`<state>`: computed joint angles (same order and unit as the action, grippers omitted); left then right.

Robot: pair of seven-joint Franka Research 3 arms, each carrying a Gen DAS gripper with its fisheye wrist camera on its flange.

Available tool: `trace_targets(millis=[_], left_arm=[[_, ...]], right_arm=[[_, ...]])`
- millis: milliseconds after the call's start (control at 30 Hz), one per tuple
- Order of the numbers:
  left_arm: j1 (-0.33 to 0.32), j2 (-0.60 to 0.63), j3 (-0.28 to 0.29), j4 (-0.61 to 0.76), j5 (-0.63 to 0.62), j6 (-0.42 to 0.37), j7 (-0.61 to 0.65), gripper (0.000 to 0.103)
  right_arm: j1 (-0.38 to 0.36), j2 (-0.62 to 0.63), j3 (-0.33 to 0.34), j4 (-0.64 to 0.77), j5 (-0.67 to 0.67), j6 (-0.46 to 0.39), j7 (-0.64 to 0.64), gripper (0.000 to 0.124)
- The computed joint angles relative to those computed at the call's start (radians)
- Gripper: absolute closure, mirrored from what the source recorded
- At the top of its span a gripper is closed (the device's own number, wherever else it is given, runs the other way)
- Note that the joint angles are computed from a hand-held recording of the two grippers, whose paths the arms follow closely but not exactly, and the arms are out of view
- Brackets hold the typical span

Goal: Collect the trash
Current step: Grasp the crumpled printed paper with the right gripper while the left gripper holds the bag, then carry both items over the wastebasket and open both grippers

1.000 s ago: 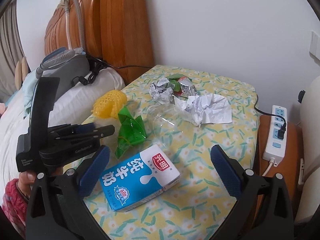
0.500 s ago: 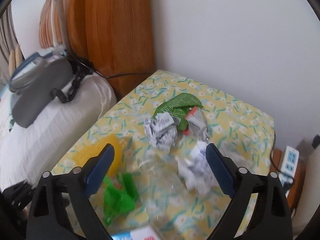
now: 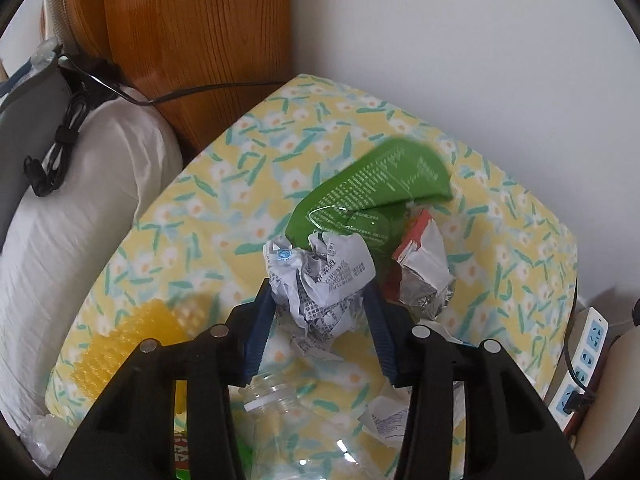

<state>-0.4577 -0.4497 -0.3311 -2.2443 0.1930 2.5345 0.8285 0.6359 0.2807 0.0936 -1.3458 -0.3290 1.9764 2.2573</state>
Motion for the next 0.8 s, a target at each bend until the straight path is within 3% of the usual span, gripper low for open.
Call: trace_targets(millis=[200,433,633,800], left_arm=[[-0.033,-0.079,-0.002,-0.034,-0.011,-0.032,0.021,0.069],[-0.156,-0.197,0.026,-0.106,-0.12,-0.081,0.111,0.069],[-0.291,-0.26,0.038,-0.184,-0.258,-0.147,0.195,0.069],[-0.378,-0.277,0.041,-0.254,-0.382,-0.17,0.232,0.069]], right_arm=[[0.013,-0.155,0.031,-0.144,-0.073,0.102,0.083,0.079],[0.001,-0.472,0.166,-0.47,-0.153,0.216,0.238,0.079],[-0.005,-0.707,0.309,-0.695,-0.096,0.179,0.374,0.078],[0.013,-0.794,0.372,-0.806,0.047,0.183,0.4,0.077]])
